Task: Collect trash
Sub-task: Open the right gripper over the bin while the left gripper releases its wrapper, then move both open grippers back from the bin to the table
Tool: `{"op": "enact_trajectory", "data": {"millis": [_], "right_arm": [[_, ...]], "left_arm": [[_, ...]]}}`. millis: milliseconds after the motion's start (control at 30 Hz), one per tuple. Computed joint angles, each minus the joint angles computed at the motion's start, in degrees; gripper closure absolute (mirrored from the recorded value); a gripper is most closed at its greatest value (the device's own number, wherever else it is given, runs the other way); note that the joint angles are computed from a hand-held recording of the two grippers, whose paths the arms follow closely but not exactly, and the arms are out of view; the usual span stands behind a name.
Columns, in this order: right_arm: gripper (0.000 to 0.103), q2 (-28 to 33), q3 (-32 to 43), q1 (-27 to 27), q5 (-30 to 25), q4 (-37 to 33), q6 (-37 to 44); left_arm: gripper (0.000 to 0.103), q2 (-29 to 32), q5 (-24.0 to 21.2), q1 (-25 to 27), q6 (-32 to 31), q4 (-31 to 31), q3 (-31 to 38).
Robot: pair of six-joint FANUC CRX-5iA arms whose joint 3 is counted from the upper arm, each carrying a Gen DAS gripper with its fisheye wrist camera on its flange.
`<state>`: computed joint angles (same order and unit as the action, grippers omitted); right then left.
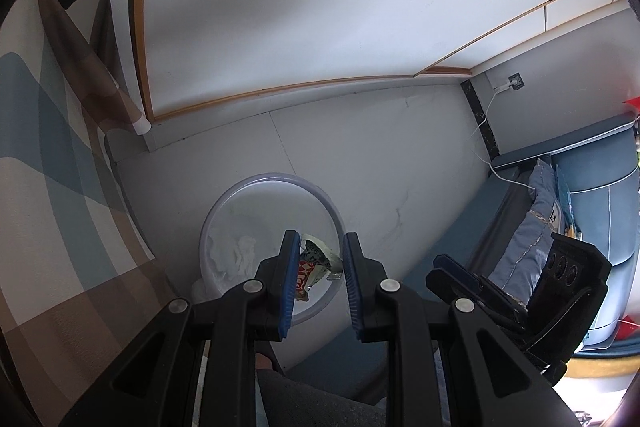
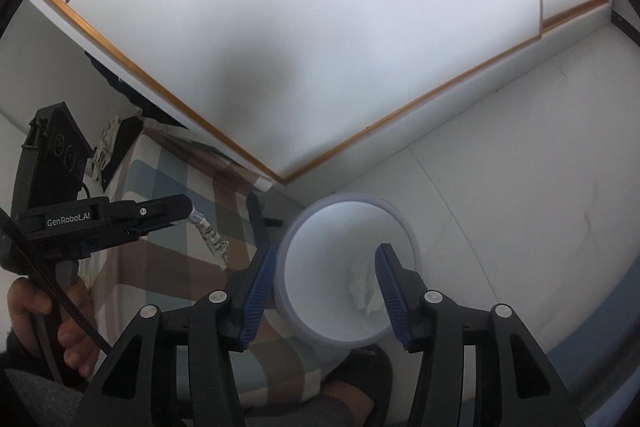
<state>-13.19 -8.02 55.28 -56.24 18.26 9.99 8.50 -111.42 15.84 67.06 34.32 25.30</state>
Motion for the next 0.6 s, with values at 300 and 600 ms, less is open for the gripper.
{"op": "enact_trajectory", "data": {"millis": [300,600], "right_arm": [[0.033,-0.69,-0.74,0.11,0.14,-0.74,-0.79],[0.027,-0.95,-0.75,0.62,-1.31,0.01,-2.84]], "left_arm": [[0.086,0.41,-0.79,-2.83,-0.47,-1.97,-0.68],[0.084,1.15,-1.77,-3.63,0.54,-4.54,1.24]]}}
